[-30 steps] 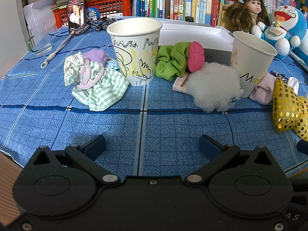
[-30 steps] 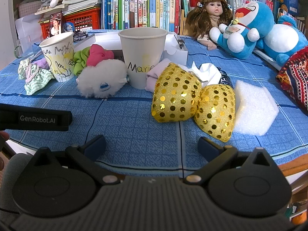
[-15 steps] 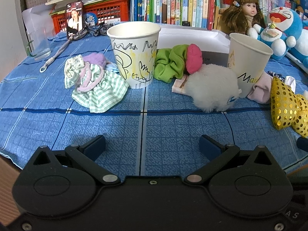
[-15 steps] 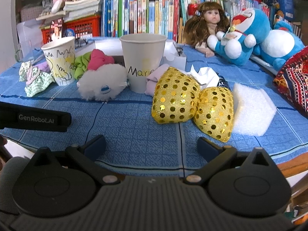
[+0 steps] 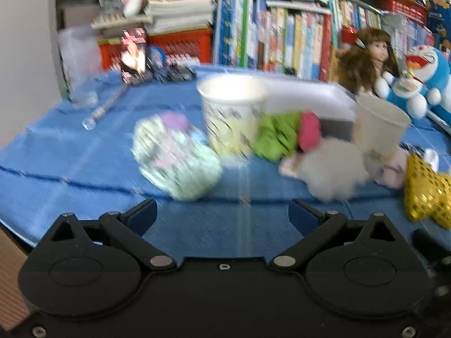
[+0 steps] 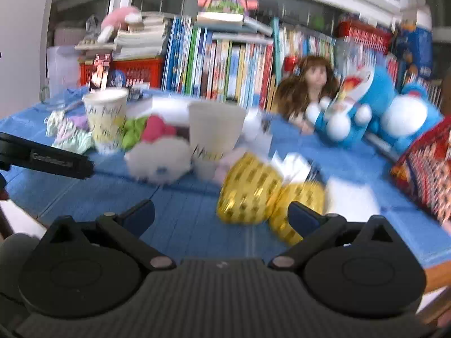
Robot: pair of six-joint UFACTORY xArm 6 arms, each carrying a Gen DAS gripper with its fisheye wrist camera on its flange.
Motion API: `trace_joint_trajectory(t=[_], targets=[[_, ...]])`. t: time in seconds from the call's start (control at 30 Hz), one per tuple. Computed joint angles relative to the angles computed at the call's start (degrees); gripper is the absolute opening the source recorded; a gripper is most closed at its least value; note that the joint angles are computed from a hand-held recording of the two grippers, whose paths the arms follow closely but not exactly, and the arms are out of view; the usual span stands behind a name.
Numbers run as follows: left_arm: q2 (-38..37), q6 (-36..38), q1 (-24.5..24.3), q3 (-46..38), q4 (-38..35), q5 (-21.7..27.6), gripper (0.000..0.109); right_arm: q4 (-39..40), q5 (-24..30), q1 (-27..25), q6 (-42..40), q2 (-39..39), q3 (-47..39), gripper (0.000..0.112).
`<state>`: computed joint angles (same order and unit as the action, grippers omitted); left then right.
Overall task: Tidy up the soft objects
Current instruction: 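Grasp the green gingham bundle with the left gripper while the right grasps the gold sequin bow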
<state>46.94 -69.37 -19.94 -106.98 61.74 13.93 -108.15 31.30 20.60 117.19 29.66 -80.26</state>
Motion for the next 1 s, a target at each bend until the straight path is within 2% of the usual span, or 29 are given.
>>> trace_joint_trajectory(t=[0.07, 0.23, 0.33, 0.47, 0.67, 0.87, 0.93, 1.0], targets=[[0.44, -1.05, 0.38, -1.45, 2.27, 1.17, 0.099, -1.0, 2.9, 0.43, -2.4, 0.12, -0.3, 0.103], [3.29, 7.09, 1.74, -5.67, -9.55, 1.93, 0.099, -0.76, 6.3, 0.41, -10.77, 1.14, -1.67, 0.102], [5.47, 10.07, 2.22, -8.91, -14.27, 3.11, 0.099, 1.89, 4.97, -0.67, -13.59, 1.42, -2.19, 0.101], [8.89, 12.86, 2.51, -13.93, -17.23, 4.73, 0.099, 0.76, 1.56, -2.32, -13.6, 2.1, -2.95, 0.102], [15.56, 14.87, 2.54, -24.35, -19.35, 8.95, 0.099, 1.56, -0.84, -3.3, -21.87, 4.93, -6.91, 0.101], [22.03, 21.06, 2.44, -34.03, -25.92, 12.0, 0.097, 5.27, -3.01, -4.41, -26.09, 7.81, -10.38, 0.088], [23.18, 21.43, 2.35, -35.77, -26.11, 12.85, 0.096, 6.93, -4.14, -4.91, -26.99, 8.41, -10.99, 0.083], [24.66, 21.85, 2.36, -38.02, -26.67, 13.43, 0.096, 7.25, -4.57, -5.05, -27.08, 8.94, -11.4, 0.082]])
